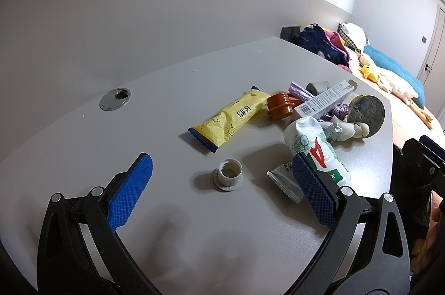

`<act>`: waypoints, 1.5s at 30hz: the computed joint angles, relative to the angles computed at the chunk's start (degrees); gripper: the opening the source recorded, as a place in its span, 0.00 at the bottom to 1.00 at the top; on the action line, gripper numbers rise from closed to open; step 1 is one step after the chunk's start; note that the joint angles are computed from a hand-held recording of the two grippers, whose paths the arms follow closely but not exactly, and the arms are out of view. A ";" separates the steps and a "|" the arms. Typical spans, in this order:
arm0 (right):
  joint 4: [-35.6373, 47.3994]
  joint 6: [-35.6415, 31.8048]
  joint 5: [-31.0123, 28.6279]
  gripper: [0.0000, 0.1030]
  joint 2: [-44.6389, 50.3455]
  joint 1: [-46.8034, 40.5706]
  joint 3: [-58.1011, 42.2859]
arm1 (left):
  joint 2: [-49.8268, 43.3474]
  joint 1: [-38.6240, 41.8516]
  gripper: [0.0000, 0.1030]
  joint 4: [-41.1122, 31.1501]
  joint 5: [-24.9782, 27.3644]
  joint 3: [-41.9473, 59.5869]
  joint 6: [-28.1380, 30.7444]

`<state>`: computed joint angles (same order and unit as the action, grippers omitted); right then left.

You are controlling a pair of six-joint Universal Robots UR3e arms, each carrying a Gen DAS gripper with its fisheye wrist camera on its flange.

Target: Collect trash

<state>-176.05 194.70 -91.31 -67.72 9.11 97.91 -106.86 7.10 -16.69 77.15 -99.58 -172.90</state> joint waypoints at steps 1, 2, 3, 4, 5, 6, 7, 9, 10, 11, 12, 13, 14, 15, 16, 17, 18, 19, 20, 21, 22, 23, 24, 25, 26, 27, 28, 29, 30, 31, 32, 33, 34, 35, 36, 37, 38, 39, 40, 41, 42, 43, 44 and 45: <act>-0.25 0.21 -0.03 0.98 0.02 -0.06 0.08 | 0.00 0.00 0.94 0.00 0.00 0.00 0.00; -0.43 0.28 -0.04 0.98 0.04 -0.09 0.18 | 0.03 -0.07 0.94 0.08 0.07 -0.09 0.02; -0.44 0.31 -0.02 0.98 0.04 -0.14 0.20 | 0.06 -0.06 0.94 0.10 0.04 -0.13 0.02; -0.38 0.35 -0.20 0.98 0.07 -0.11 0.13 | 0.04 -0.06 0.94 0.07 0.04 -0.10 0.01; -0.41 0.36 -0.36 0.98 0.06 -0.06 0.13 | 0.05 -0.07 0.94 0.11 0.07 -0.13 -0.02; -0.51 0.34 -0.41 0.98 0.01 -0.05 0.25 | 0.07 -0.09 0.94 0.13 0.09 -0.16 -0.01; -0.53 0.34 -0.56 0.98 0.02 -0.01 0.25 | 0.08 -0.11 0.94 0.13 0.12 -0.17 0.01; -0.58 0.29 -0.80 0.98 0.12 0.10 0.17 | 0.09 -0.09 0.94 0.15 0.11 -0.20 0.03; -0.50 0.29 -1.01 0.98 0.23 0.22 0.01 | 0.04 -0.28 0.94 0.19 0.26 -0.17 0.00; -0.50 0.29 -1.02 0.98 0.18 0.21 0.08 | 0.10 -0.45 0.94 0.36 0.35 -0.33 0.02; -0.51 0.29 -0.94 0.98 0.15 0.18 0.12 | 0.13 -0.46 0.94 0.38 0.36 -0.38 0.03; -0.46 0.35 -1.13 0.98 0.17 0.24 0.09 | 0.10 -0.55 0.94 0.41 0.40 -0.37 0.06; -0.53 0.39 -1.21 0.98 0.13 0.23 0.20 | 0.17 -0.61 0.94 0.45 0.44 -0.46 0.10; -0.58 0.41 -1.20 0.98 0.06 0.19 0.30 | 0.19 -0.70 0.94 0.51 0.50 -0.52 0.15; -0.64 0.45 -1.21 0.98 -0.03 0.16 0.40 | 0.23 -0.72 0.94 0.48 0.44 -0.57 0.19; -0.65 0.47 -1.24 0.98 -0.10 0.15 0.42 | 0.20 -0.67 0.94 0.38 0.35 -0.49 0.14; -0.67 0.44 -1.28 0.98 -0.10 0.16 0.39 | 0.26 -0.69 0.94 0.18 0.26 -0.51 0.13; -0.70 0.39 -1.38 0.98 -0.12 0.21 0.40 | 0.28 -0.74 0.94 0.02 0.25 -0.51 0.19; -0.72 0.34 -1.48 0.98 -0.15 0.26 0.42 | 0.33 -0.80 0.94 -0.13 0.28 -0.51 0.27; -0.70 0.30 -1.53 0.98 -0.11 0.31 0.36 | 0.29 -0.79 0.94 -0.33 0.21 -0.39 0.44; -0.70 0.30 -1.53 0.98 -0.11 0.31 0.36 | 0.29 -0.77 0.94 -0.46 0.12 -0.35 0.51; -0.63 0.29 -1.58 0.98 -0.11 0.32 0.33 | 0.26 -0.78 0.94 -0.56 0.19 -0.27 0.50; -0.65 0.31 -1.56 0.98 -0.07 0.33 0.30 | 0.21 -0.79 0.94 -0.42 0.36 -0.28 0.47; -0.61 0.34 -1.62 0.98 -0.06 0.34 0.28 | 0.19 -0.82 0.94 -0.23 0.47 -0.33 0.47; -0.52 0.37 -1.70 0.98 -0.02 0.38 0.19 | 0.00 -0.72 0.94 -0.41 0.24 -0.07 0.63; -0.46 0.36 -1.74 0.98 -0.10 0.39 0.22 | -0.02 -0.49 0.94 -0.69 -0.23 0.03 0.74; -0.46 0.36 -1.74 0.98 -0.10 0.39 0.22 | -0.08 -0.17 0.94 -1.07 -0.83 0.21 0.82; -0.46 0.36 -1.74 0.98 -0.10 0.39 0.22 | -0.10 -0.02 0.94 -1.21 -1.16 0.24 0.86; -0.43 0.26 -1.68 0.98 -0.12 0.36 0.24 | -0.10 0.17 0.94 -1.47 -1.47 0.30 1.00; -0.43 0.26 -1.68 0.98 -0.12 0.36 0.24 | -0.14 0.21 0.94 -1.60 -1.54 0.34 1.07; -0.47 0.24 -1.67 0.98 -0.09 0.35 0.23 | -0.26 0.13 0.94 -1.71 -1.46 0.49 1.11; -0.41 0.27 -1.71 0.98 -0.04 0.39 0.15 | -0.28 0.12 0.94 -1.81 -1.54 0.51 1.23; -0.38 0.28 -1.68 0.98 -0.06 0.37 0.17 | -0.30 0.14 0.94 -2.00 -1.75 0.57 1.35; -0.44 0.31 -1.70 0.98 -0.01 0.39 0.15 | -0.31 0.21 0.94 -2.27 -2.01 0.67 1.45; -0.38 0.30 -1.74 0.98 0.03 0.42 0.09 | -0.38 0.20 0.94 -2.41 -2.06 0.75 1.48; -0.36 0.26 -1.64 0.98 0.00 0.36 0.17 | -0.49 0.14 0.94 -2.42 -1.95 0.83 1.50; -0.39 0.18 -1.37 0.98 0.03 0.25 0.28 | -0.65 0.04 0.94 -2.38 -1.67 0.94 1.53; -0.33 0.06 -0.98 0.98 0.10 0.11 0.30 | -0.79 -0.08 0.94 -2.41 -1.33 1.08 1.54; -0.37 -0.15 -0.25 0.98 0.22 -0.10 0.39 | -1.02 -0.21 0.94 -2.39 -0.93 1.25 1.54; -0.34 -0.40 0.53 0.98 0.46 -0.26 0.39 | -1.35 -0.39 0.94 -2.53 -0.45 1.56 1.52; -0.06 -0.57 0.85 0.98 0.82 -0.25 0.03 | -1.65 -0.54 0.94 -2.75 -0.06 1.85 1.56; 0.18 -0.85 1.39 0.98 1.30 -0.27 -0.29 | -1.94 -0.63 0.94 -3.03 0.09 2.15 1.67; 0.35 -1.07 1.99 0.98 1.77 -0.30 -0.56 | -2.20 -0.61 0.94 -3.21 0.09 2.38 1.81; 0.46 -1.15 2.38 0.98 2.20 -0.27 -0.87 | -2.58 -0.75 0.94 -3.35 0.55 2.75 1.65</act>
